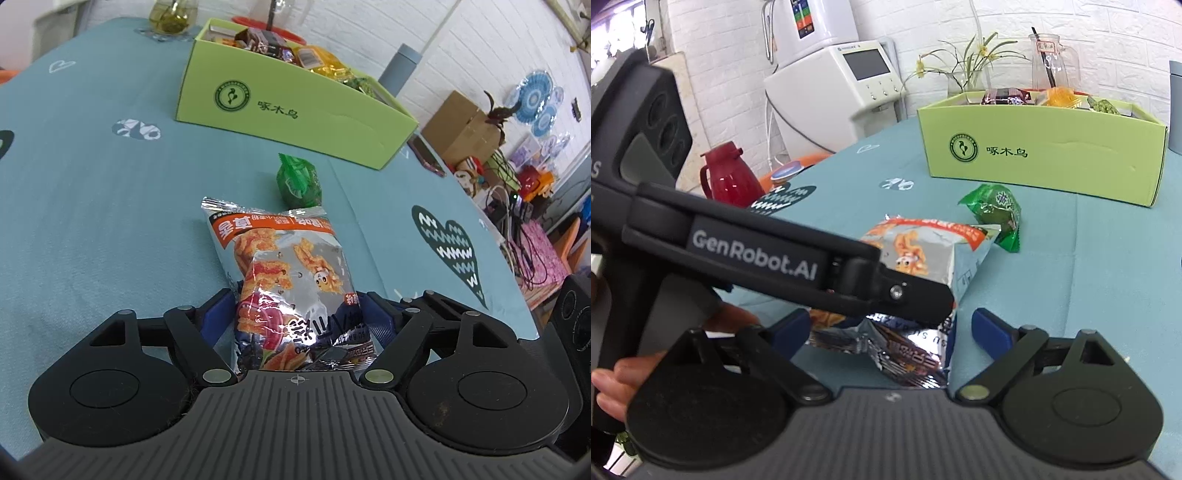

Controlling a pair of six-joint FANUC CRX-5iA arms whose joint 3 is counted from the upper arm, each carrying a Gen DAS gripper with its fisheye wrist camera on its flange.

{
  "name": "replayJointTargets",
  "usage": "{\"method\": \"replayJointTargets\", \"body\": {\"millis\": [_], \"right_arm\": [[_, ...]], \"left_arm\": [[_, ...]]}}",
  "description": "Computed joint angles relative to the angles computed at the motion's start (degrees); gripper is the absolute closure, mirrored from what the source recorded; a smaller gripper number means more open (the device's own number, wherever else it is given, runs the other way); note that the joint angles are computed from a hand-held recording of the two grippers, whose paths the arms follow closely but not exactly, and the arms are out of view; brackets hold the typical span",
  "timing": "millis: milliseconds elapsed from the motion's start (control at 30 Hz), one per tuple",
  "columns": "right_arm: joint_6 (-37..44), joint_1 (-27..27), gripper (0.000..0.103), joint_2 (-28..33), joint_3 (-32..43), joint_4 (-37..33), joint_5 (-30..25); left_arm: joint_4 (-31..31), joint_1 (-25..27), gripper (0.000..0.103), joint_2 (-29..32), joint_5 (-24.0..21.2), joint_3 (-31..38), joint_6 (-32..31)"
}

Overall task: Organize snacks
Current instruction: 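Close both grippers on the silver printed chip bag, then lift the chip bag into the box and open both grippers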

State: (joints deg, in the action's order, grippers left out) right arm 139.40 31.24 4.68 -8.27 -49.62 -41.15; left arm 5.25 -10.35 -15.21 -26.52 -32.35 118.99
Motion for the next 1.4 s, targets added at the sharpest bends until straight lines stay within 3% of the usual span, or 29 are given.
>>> {"method": "replayJointTargets", "body": {"millis": [167, 400, 467, 533, 633, 700, 733, 867, 933, 1000, 1167, 1300, 1400], "right_arm": [[0.7, -0.3, 0.010, -0.5, -0.7, -1.5, 0.5], [-4.5, 1.1, 0.010, -1.8, -1.1, 3.3, 4.4], [-4.3, 0.7, 0.010, -0.8, -0.1, 2.9, 2.4], [-3.4, 0.6, 0.010, 0.2, 0.7, 1.8, 0.3], [-0.1, 2.2, 0.019, -0.5, -0.7, 0.5, 2.4], [-0.4, 2.5, 0.022, -0.7, -0.7, 0.7, 2.6], [1.0, 1.9, 0.023, -0.6, -0.3, -0.5, 1.6], [3.8, 1.6, 0.024, -0.4, 1.5, -2.1, -0.6], [6.6, 0.9, 0.023, 0.9, 3.6, -4.1, -2.0], [8.4, 0.7, 0.023, 2.4, 6.3, -4.8, -2.3], [11.4, -0.5, 0.023, 8.6, 16.9, -5.3, -1.7], [7.9, -0.3, 0.022, 15.4, 27.5, -1.4, -0.4], [3.4, 1.0, 0.019, 20.5, 34.4, 3.6, 1.0]], "left_arm": [[2.6, 0.5, 0.038, -0.6, 1.5, -1.6, -2.8], [10.6, 1.9, 0.038, -2.3, 4.4, -5.7, -9.3], [11.3, 1.7, 0.038, -2.3, 5.4, -6.2, -10.3], [9.5, 1.3, 0.043, -1.8, 5.7, -5.5, -9.1], [-1.3, -0.1, 0.059, -1.0, 2.3, -1.4, 0.3], [2.5, 0.9, 0.064, -2.3, 3.1, -3.1, -1.2], [4.1, 1.4, 0.065, -3.0, 3.2, -3.8, -2.0], [-3.2, 1.2, 0.064, -4.4, 0.4, -0.9, 5.5], [-3.7, 2.4, 0.064, -4.3, 0.3, 0.4, 4.8], [-0.7, 4.3, 0.064, -3.3, 1.4, 1.5, 1.0], [10.4, 8.2, 0.064, 3.0, 7.5, 6.1, -16.1], [27.6, 10.4, 0.063, 10.7, 11.2, 10.1, -34.9], [26.8, 12.3, 0.062, 17.2, 7.4, 17.8, -35.2]]}}
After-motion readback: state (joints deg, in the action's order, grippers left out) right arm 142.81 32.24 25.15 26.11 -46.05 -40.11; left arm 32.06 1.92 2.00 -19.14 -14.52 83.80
